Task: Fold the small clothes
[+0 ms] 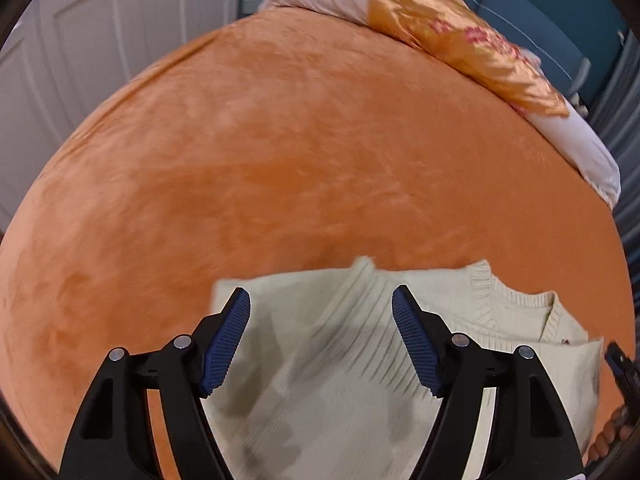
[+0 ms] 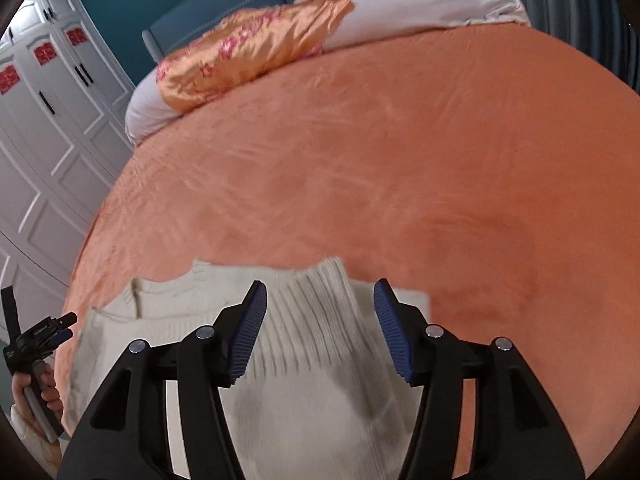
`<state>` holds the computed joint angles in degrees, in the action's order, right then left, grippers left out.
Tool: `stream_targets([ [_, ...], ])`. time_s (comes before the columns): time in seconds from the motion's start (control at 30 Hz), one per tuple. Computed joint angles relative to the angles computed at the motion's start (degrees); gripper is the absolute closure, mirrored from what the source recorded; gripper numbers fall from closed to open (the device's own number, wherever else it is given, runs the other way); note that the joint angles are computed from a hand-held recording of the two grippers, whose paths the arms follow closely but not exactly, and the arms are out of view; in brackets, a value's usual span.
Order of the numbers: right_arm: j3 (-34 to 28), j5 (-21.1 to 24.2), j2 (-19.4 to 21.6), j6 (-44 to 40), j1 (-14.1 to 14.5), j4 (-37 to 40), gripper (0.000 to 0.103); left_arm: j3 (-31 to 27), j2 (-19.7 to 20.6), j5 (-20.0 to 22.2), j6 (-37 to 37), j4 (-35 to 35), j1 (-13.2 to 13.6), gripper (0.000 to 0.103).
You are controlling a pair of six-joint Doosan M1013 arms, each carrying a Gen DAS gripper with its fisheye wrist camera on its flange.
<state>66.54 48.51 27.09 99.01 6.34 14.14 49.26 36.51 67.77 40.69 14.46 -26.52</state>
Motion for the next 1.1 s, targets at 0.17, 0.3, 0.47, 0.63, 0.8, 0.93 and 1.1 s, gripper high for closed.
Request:
stream_targets([
  [0.17,-1.2,2.1,1.5,-3.7,0.0,3.1,0.093,-3.3,2.6,3.0,4.2,-2.8,0.4,0.092],
  [0.3,1.1,-3.9,-0.7,-5.2,0.2,3.3,0.094,-4.6,3.2,4.1,4.3,2.3,-0.6,0.103],
  [0.47,0.8,-7.7,-1.0,-4.6,-0.4,4.7,0.095,-7.0,4.0,5.5,4.6,6.8,-1.0,0.103],
  [0.63,-1.3,-2.6,1.2,-5.1,-0.7,5.3,0.094,-9.0,4.8,6.8,6.1,3.3,0.0,0.103],
  [0.8,-0.9,-0.1,1.7,-5.1,-1.5,8.8,0.088,-3.0,1.5,3.0,5.7,-1.7,0.6,0.042],
  [0.93,0.6,0.5,1.0,-7.6,-2.1,12.7,0.076,-0.9,0.9,2.1,8.9,-2.6,0.5,0.040],
  [1.1,1.0,0.8,0.8,-8.0,-1.0,9.5,0.090,-0.9,1.8,-0.5,13.7,-8.3,1.4,0.086],
])
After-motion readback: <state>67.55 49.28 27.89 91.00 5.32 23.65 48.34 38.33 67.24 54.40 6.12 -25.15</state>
